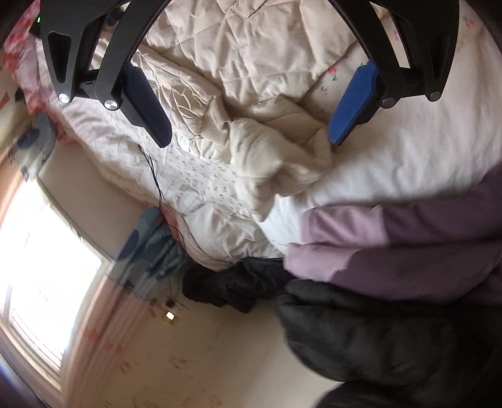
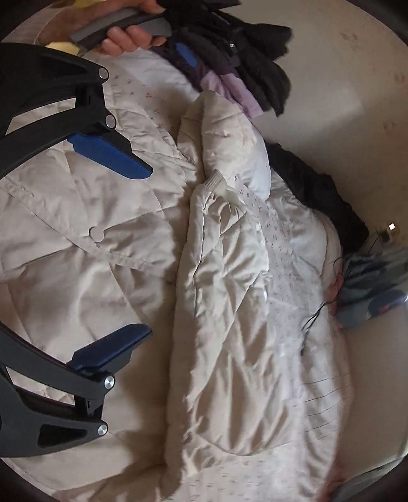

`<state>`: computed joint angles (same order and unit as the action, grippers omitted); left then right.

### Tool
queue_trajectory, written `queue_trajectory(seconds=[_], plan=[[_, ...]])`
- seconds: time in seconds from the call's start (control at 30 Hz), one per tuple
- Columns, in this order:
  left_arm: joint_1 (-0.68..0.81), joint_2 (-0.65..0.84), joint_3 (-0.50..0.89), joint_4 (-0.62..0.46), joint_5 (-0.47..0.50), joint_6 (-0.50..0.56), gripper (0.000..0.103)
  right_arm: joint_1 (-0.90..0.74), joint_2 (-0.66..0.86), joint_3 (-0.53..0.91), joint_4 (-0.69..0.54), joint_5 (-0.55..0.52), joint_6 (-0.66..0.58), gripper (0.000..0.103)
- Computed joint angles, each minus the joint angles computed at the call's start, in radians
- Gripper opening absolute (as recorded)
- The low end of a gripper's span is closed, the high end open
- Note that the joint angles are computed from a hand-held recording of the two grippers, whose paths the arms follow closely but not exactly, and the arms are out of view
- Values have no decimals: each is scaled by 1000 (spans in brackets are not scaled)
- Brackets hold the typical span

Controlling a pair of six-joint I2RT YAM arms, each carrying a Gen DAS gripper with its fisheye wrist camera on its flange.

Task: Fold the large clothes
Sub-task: 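Grasp the other sleeve's knit cuff with the left gripper and lift it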

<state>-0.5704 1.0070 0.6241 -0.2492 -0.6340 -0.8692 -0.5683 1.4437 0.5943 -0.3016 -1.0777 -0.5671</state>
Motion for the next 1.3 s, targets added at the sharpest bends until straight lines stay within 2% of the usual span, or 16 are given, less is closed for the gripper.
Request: queue_trajectory(seconds=[0.07,0.1,0.17,0.23,0.27,0.4,0.53,0.6,0.63,0.67,0.7,0.73,0.77,0.87,1.07,1.3], plan=[[104,79,100,-13,119,103,96,-35,36,60,-54,-50,21,90],[155,145,185,-69,159,142,96,-54,25,70,-72,-81,9,90],[284,281,348,-138,305,230,96,-76,18,102,-187,-109,-90,90],[409,465,550,-277,465,259,96,-102,38,124,-280,-140,-169,90],[453,559,653,-351,511,269,96,-104,56,136,-315,-146,-200,90],[522,827,940,-556,478,295,96,-74,49,123,-335,-125,-218,90],[583,972,1060,-640,632,287,96,-41,10,86,-301,-115,-203,90],[583,1010,1092,-655,662,308,95,-30,4,78,-283,-107,-191,90],[576,1012,1089,-651,677,334,85,-26,6,75,-273,-103,-182,90],[570,1019,1094,-649,692,366,52,-21,12,74,-261,-98,-170,90],[564,1026,1098,-657,711,387,34,-17,21,78,-257,-95,-162,90],[562,1020,1087,-642,732,397,22,-14,29,78,-247,-94,-152,90],[559,1004,1070,-617,737,409,17,-15,40,82,-246,-96,-147,90],[554,915,1013,-537,734,396,15,-23,70,100,-257,-106,-143,90],[560,562,821,-229,666,349,15,-60,98,119,-221,-115,-82,90],[548,438,828,-147,628,285,15,-74,130,150,-194,-75,-30,90]])
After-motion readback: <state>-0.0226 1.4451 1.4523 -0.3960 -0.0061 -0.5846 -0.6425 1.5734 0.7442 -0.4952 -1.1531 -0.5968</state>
